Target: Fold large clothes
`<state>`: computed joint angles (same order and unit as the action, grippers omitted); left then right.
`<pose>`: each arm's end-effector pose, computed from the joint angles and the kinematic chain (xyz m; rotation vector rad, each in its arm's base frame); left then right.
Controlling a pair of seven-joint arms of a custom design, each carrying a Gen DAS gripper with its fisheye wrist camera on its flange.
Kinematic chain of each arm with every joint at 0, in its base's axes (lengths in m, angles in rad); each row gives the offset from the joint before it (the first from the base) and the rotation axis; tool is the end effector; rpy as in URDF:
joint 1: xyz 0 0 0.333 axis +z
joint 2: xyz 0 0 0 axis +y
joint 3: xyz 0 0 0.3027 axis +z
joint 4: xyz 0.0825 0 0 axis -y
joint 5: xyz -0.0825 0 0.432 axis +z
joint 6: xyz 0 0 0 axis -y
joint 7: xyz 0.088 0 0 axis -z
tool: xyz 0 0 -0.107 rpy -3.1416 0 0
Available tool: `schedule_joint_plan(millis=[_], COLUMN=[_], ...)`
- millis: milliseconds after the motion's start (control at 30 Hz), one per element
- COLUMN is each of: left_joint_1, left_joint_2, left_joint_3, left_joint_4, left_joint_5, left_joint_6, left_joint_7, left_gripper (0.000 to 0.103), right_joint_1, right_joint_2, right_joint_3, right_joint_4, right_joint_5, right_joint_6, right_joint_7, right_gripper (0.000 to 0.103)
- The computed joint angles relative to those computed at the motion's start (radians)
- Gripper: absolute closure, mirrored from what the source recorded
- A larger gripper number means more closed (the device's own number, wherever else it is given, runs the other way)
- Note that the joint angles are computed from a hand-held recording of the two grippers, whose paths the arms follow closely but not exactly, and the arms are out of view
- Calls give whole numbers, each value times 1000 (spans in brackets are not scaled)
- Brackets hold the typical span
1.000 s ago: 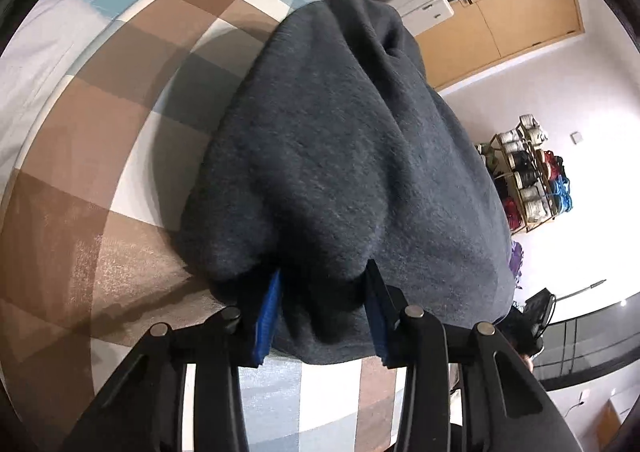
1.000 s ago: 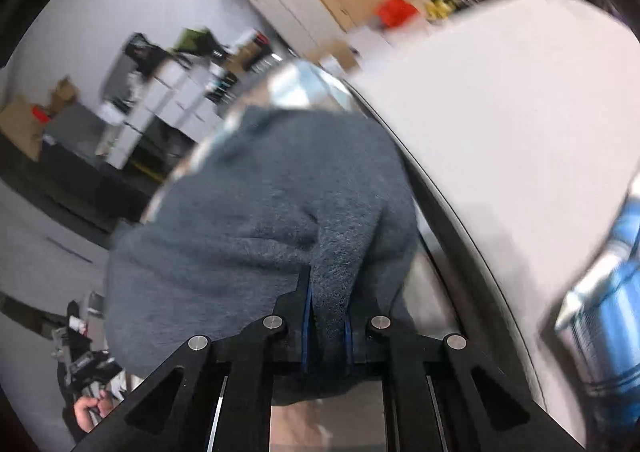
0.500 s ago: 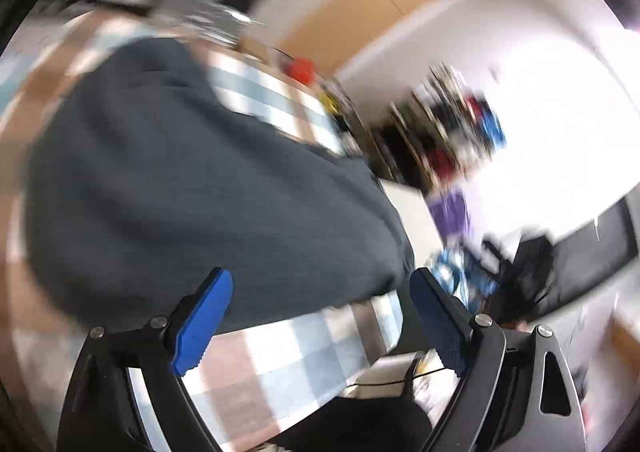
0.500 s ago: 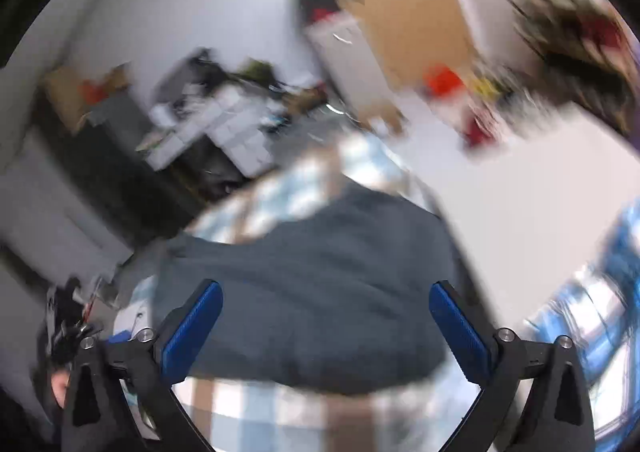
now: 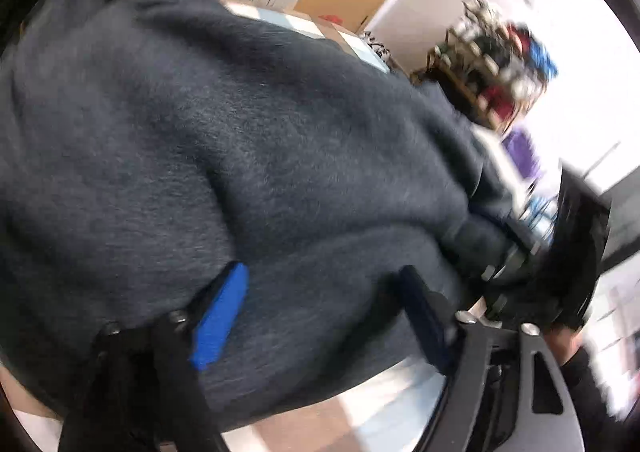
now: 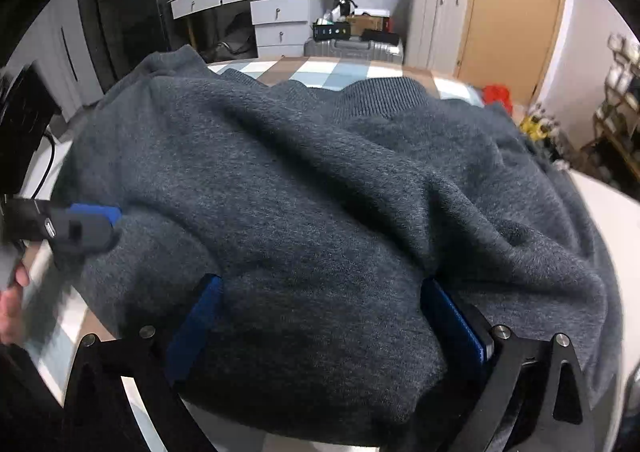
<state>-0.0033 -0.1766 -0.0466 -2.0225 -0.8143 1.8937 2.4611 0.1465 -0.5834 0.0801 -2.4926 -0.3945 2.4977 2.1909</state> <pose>0.5621 -0.0828 0.5265 1.1628 -2.4586 1.0503 0.4568 0.1100 0.5239 -1.7242 1.9977 -0.7497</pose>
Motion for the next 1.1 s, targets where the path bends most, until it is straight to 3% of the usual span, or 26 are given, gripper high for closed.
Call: schedule_joint_plan(millis=[167,233,267,300,367,400,467,533,600,667,733,767,900,933,1033,1100], left_joint_1=[14,15,9,1,-8,-11,-16,-9,6,35,44,45,50,49,49,49], left_joint_2=[-12,-52,-61,-65,-63,-49,16,73,166,161,135,123,118,128,141,130], left_joint_3=[15,18,25,25,17,2,2,-10,-14,-7,-13,-16,-12,-14,-17,-21], left_joint_4=[16,11,21,22,39,62,122,161,219,186,164,158,158,168,172,154], left_joint_5=[-7,1,-18,-30,-25,-2,6,53,86,11,13,20,18,14,-18,-26], left_joint_6=[-42,-23,-43,-45,-8,39,20,17,-35,-58,-60,-56,-73,-77,-75,-58], left_joint_7=[-14,13,40,66,100,79,48,-16,-74,-11,21,27,24,15,3,17], left_gripper=[33,31,21,17,17,17,17,17,17,17,17,17,17,17,17,17], right_joint_1=[5,-7,-40,-61,-131,-118,-109,-107,-73,-86,-82,-83,-108,-101,-18,-14], right_joint_2=[-20,-108,-127,-156,-129,-99,-36,44,48,55,57,45,10,49,229,307], right_joint_3=[6,7,23,34,76,45,-10,-86,-157,-137,-132,-131,-102,-105,-180,-173], right_joint_4=[13,-29,-40,-52,14,44,97,143,107,119,166,181,199,250,447,519], right_joint_5=[-1,-29,-63,-104,-91,-80,-32,156,203,182,199,195,78,78,248,254], right_joint_6=[8,131,208,230,110,59,-32,-149,-105,-119,-179,-168,9,-15,-236,-300], right_joint_7=[-18,16,30,63,40,30,35,-22,-59,-86,-129,-148,-209,-272,-519,-597], right_gripper=[0,2,0,0,0,0,0,0,0,0,0,2,0,0,0,0])
